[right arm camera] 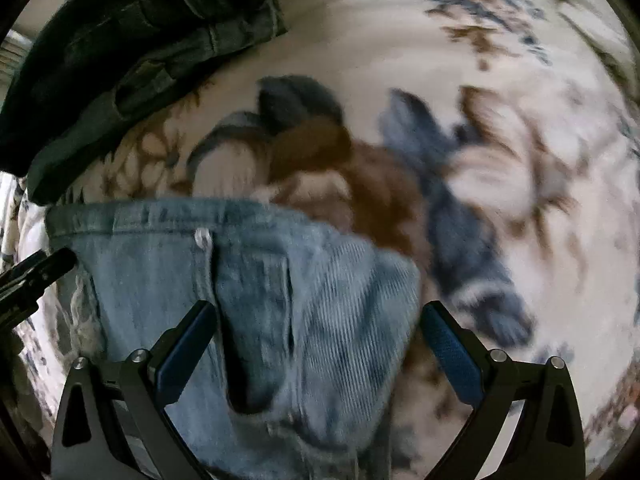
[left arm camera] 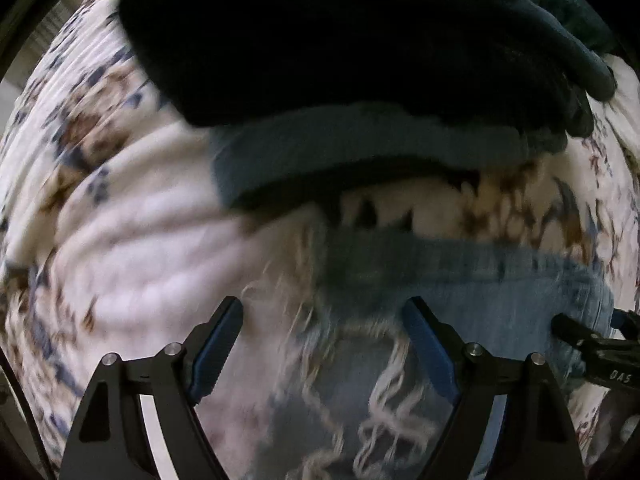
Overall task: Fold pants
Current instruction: 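Lower both tools and grasp the shorts' waistband and frayed leg hem, then lift the shorts with both grippers and flip them over onto the bed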
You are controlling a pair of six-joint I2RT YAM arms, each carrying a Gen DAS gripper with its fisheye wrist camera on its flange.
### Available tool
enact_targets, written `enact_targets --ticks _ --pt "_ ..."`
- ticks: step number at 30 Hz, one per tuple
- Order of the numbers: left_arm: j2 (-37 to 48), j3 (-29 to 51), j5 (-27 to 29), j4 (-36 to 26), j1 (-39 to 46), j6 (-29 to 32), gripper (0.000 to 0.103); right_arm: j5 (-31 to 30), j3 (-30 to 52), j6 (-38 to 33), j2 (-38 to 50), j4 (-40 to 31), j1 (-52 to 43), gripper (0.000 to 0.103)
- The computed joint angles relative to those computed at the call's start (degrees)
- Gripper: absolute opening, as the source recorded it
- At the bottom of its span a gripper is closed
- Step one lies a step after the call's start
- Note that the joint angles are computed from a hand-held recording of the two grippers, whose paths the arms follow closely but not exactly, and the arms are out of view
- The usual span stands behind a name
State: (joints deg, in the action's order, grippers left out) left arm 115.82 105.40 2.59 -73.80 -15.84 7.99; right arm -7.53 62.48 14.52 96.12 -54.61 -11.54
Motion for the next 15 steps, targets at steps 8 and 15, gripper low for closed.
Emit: enact_targets --ticks 8,15 --pt "0.37 1.23 -1.44 1.74 -4.17 0.08 0.006 -1.50 4.10 -0.97 4.87 2.33 -0.32 0.051" --pt "-8.48 -0.18 -2.34 -0.13 -5.99 -2.38 0.006 -0.16 3.23 -1.89 -2.73 0.79 2.34 0.034"
